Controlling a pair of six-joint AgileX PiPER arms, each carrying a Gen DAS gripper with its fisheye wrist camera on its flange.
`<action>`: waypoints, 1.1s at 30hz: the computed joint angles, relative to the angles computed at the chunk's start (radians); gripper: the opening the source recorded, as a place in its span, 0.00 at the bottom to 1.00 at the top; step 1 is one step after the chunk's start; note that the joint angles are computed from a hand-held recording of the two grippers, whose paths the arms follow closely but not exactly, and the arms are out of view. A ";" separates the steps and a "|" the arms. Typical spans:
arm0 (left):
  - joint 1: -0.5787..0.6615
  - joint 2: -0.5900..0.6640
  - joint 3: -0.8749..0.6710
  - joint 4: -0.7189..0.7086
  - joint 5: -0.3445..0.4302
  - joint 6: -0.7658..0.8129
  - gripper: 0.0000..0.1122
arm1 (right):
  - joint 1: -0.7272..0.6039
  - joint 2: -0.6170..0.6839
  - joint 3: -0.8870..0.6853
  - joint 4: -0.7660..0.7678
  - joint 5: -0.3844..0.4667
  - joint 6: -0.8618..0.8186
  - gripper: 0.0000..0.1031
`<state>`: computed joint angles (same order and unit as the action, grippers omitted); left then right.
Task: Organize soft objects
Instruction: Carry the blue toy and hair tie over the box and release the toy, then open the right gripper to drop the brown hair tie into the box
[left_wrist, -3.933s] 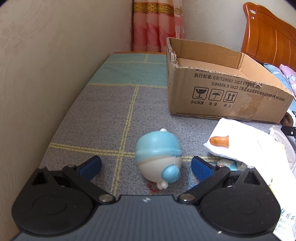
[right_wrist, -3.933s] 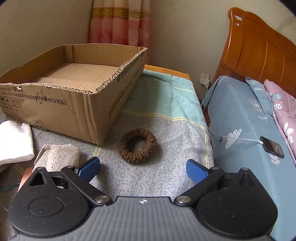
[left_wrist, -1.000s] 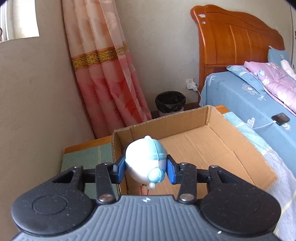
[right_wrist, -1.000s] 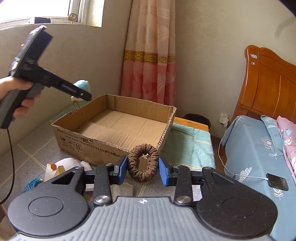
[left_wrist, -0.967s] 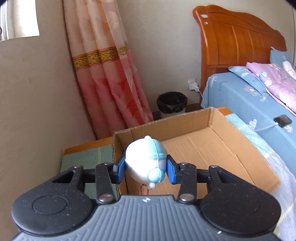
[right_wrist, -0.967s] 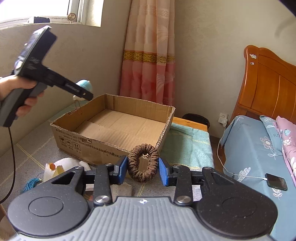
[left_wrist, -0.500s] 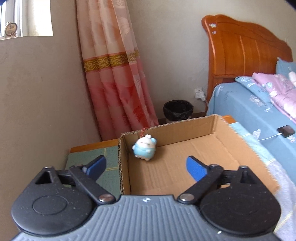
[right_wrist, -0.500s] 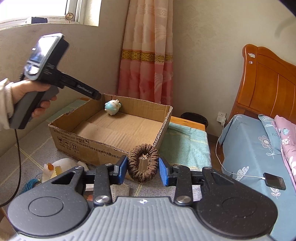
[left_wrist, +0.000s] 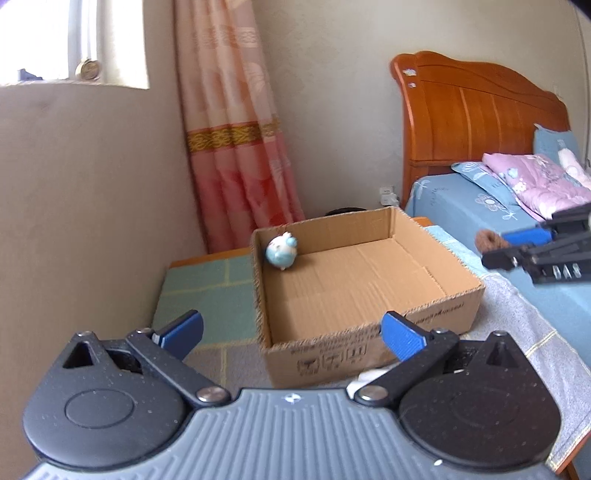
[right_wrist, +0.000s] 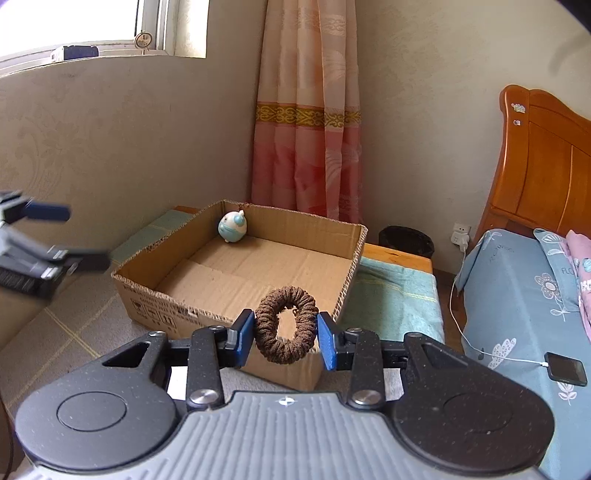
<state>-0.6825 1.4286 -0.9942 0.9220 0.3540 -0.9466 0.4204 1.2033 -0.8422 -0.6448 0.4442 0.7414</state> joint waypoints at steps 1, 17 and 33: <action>-0.006 -0.013 0.022 0.042 0.010 -0.052 0.91 | 0.001 0.017 -0.019 -0.005 0.001 0.000 0.40; 0.023 -0.064 0.159 0.094 0.009 -0.133 0.91 | -0.061 0.543 -0.624 0.188 0.172 -0.260 0.41; 0.063 -0.123 0.222 0.038 -0.005 -0.094 0.91 | -0.038 0.454 -0.532 0.092 0.196 -0.161 1.00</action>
<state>-0.6197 1.3053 -0.7719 0.9603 0.3489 -1.0409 0.3825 1.6569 -1.3745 -0.5525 0.6400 0.5808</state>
